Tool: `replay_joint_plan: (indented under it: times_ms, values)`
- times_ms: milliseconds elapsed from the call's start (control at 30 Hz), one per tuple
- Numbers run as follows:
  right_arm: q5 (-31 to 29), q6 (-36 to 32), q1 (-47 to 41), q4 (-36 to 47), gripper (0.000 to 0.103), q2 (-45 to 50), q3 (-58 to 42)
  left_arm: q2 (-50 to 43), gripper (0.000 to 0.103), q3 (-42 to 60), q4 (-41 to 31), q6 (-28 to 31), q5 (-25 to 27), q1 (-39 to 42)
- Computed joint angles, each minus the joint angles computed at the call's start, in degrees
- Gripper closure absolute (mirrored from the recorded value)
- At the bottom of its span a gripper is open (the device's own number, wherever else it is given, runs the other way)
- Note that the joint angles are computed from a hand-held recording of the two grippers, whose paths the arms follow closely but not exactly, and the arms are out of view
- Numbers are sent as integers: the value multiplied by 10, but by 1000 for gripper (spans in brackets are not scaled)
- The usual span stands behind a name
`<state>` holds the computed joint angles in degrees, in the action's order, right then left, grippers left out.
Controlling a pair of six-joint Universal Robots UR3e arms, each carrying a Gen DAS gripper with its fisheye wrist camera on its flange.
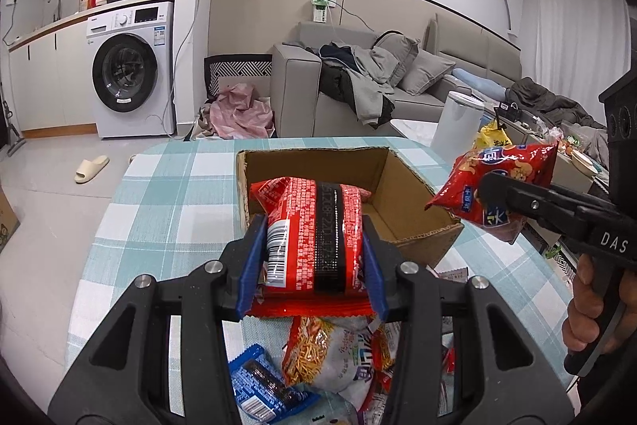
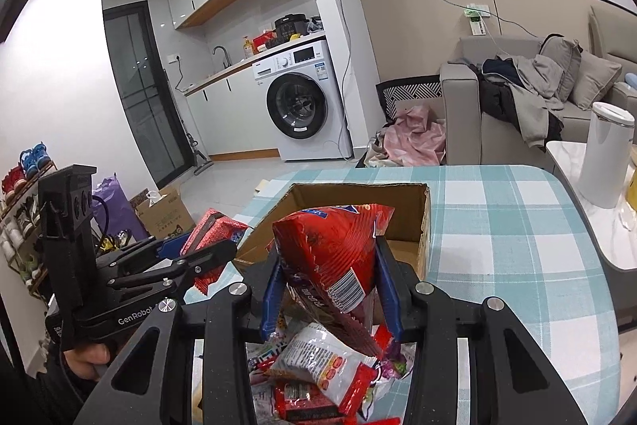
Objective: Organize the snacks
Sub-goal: 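Carry the wafer pack and chip bag over the cardboard box with both grippers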
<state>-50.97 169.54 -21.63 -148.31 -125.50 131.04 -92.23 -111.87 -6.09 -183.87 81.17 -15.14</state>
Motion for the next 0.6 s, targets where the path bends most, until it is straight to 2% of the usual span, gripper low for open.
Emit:
replay_joint_plan:
  times_ms: [600]
  values:
    - [-61, 44, 62, -123, 62, 178, -41, -134, 62, 117, -11, -2, 7, -8]
